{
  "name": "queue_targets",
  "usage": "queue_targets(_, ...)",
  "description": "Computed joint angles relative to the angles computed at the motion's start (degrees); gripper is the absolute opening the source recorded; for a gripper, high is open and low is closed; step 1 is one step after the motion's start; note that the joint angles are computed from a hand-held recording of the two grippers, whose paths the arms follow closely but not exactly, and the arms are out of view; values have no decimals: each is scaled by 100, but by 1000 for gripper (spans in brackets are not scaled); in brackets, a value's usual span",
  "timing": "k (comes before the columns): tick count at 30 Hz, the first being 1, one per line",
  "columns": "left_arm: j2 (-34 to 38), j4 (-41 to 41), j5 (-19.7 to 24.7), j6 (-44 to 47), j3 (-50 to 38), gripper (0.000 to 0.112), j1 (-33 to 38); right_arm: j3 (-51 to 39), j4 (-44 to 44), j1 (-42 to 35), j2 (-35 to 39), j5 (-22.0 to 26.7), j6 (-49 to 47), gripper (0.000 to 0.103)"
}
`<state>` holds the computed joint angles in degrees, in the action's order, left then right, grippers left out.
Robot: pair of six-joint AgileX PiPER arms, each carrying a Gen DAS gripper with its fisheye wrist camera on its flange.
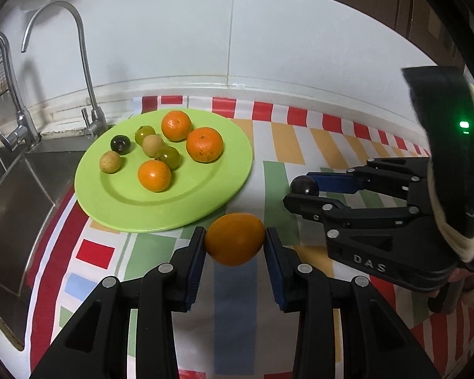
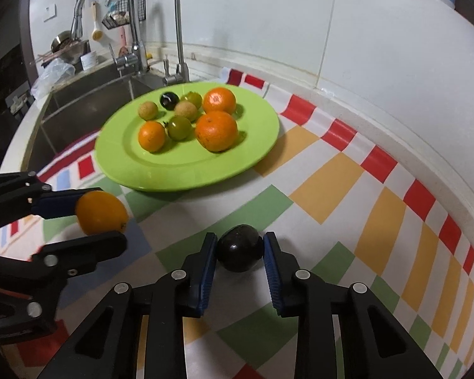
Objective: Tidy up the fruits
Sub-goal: 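Close the left gripper on the orange while the right gripper closes on the dark fruit, then lift both held fruits and carry them over the light-green plate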
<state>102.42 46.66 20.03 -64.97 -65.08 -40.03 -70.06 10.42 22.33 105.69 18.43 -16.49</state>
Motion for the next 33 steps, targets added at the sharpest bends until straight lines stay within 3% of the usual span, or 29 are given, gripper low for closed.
queue_targets(11,-788,599,-41,-461,570,36,-5,525,-866,484,-829,-186,1550,31)
queue_targets(17,-1264,853,-254,-552,947,36,144,718,-2494,914,-1206,-177,3572,31)
queue_targets(24,-1698,449,-518,63,1271,36,449,680,-4101,1424,-1418,95,5725,31)
queue_targets(33,-1969,-691,-871,1665,1384,36,1044,246,-5234,1903,-1237,509,7358,31)
